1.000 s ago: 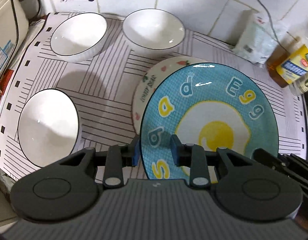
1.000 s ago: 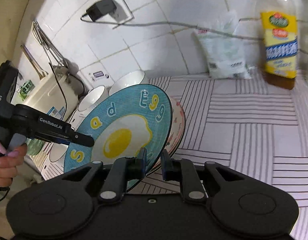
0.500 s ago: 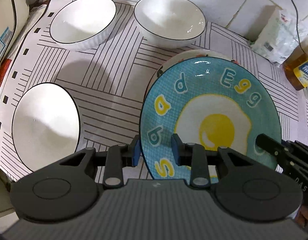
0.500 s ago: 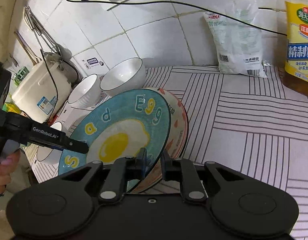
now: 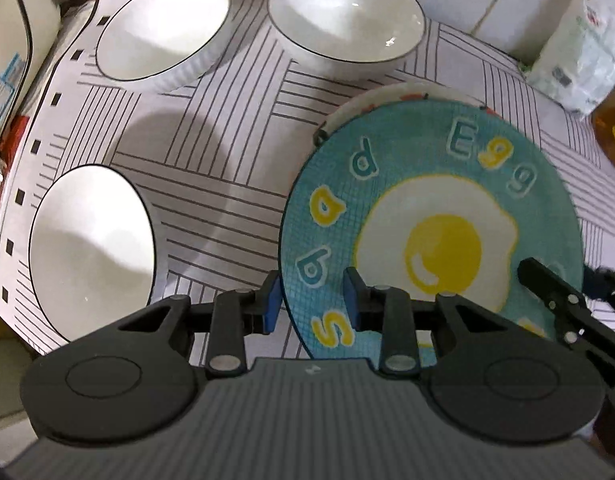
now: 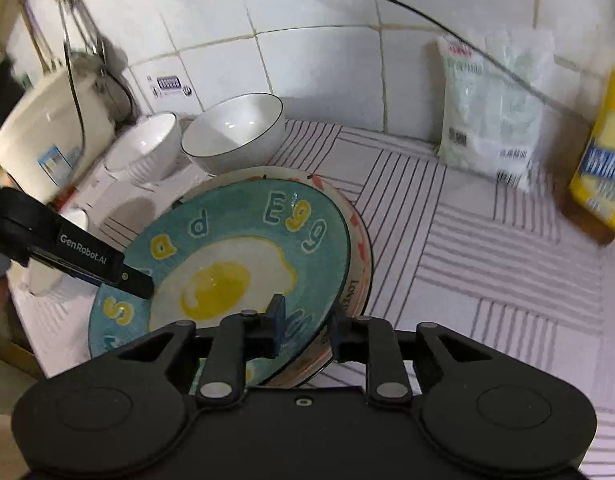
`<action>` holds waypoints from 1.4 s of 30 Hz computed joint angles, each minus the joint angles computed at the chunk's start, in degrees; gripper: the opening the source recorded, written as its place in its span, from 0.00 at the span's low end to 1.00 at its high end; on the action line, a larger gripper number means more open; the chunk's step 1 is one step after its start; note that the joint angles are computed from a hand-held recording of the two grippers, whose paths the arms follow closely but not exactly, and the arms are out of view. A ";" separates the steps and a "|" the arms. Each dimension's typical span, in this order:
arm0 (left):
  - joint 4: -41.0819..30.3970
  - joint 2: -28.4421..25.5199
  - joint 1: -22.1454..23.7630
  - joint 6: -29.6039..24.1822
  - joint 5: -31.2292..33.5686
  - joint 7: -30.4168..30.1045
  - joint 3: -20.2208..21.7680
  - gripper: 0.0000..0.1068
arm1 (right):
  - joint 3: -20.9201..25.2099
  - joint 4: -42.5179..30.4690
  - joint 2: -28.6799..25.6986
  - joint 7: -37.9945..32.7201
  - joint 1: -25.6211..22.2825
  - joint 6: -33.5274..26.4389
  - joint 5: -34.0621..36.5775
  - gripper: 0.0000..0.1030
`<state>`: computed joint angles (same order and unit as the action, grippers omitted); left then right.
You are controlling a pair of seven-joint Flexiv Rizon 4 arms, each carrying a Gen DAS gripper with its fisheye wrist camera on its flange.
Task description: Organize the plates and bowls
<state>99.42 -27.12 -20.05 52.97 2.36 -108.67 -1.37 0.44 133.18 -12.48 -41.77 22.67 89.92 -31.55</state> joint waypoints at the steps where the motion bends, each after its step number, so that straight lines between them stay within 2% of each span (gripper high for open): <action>1: -0.19 -0.18 -0.33 0.04 0.48 -0.27 0.16 0.28 | -3.34 0.21 0.75 2.43 2.88 -1.71 -4.10 0.33; 3: -0.35 -0.48 -0.70 0.25 0.87 -0.89 0.29 0.28 | -7.49 0.34 1.50 8.39 5.60 -4.20 -13.70 0.38; 5: -0.49 -0.56 -1.21 0.59 1.70 -1.72 0.68 0.28 | -8.13 0.34 1.75 12.18 5.38 -5.04 -17.90 0.38; 10: -0.21 -0.35 -1.79 1.64 3.10 -2.81 1.12 0.28 | -6.81 -0.04 1.83 18.61 3.51 -7.35 -23.94 0.43; 13: -0.63 -0.42 -2.55 1.83 5.22 -3.19 1.75 0.28 | -7.13 -0.54 1.61 25.48 2.94 -9.07 -32.50 0.43; 16: -1.17 -0.58 -2.72 1.22 5.93 -3.35 1.81 0.28 | -7.46 -0.94 1.06 32.60 1.02 -8.29 -41.28 0.43; 22: 0.10 0.91 -1.89 1.20 5.23 -1.56 0.73 0.27 | -5.63 -1.92 0.75 41.50 -3.98 -6.21 -52.34 0.43; 24: 1.53 2.27 -1.24 1.57 4.28 0.26 0.01 0.27 | -4.30 -1.69 1.58 42.66 -5.59 -5.99 -52.91 0.43; 26: 3.14 3.83 -0.58 2.07 3.22 2.39 -0.72 0.27 | -2.03 -1.04 3.03 39.16 -6.53 -7.40 -48.43 0.43; 28: 4.65 5.42 0.02 2.35 2.22 4.69 -1.32 0.27 | -0.16 -0.59 4.80 37.81 -7.82 -8.40 -46.98 0.43; 31: 7.45 8.53 0.81 3.41 0.84 8.23 -1.99 0.30 | 4.68 0.30 7.33 29.31 -8.59 -11.49 -34.49 0.44; 33: 8.95 10.46 1.07 3.26 0.61 9.50 -1.86 0.38 | 6.33 0.72 8.67 27.40 -8.65 -11.97 -29.80 0.46; 34: 9.65 11.47 1.35 2.69 0.43 10.44 -1.85 0.38 | 7.01 0.92 9.33 26.57 -8.53 -12.09 -27.79 0.46; 36: 11.24 13.24 2.14 2.32 -0.44 12.71 -2.05 0.42 | 8.17 1.51 10.12 25.06 -8.36 -10.39 -22.54 0.49; 38: 13.00 14.95 3.08 2.61 -1.52 15.60 -2.23 0.49 | 9.71 2.18 10.53 23.07 -7.76 -8.23 -13.56 0.49; 39: 13.65 15.70 3.33 2.66 -1.40 16.50 -2.11 0.52 | 9.79 2.46 10.83 23.77 -7.42 -7.80 -12.57 0.50; 42: 15.50 17.90 4.44 2.19 -1.80 19.66 -1.83 0.58 | 9.15 3.18 11.95 31.18 -7.23 -7.09 -20.04 0.55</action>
<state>114.92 -9.22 -15.61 55.16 0.57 -89.01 -3.20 9.59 136.36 -0.52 -10.58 15.44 82.83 -51.59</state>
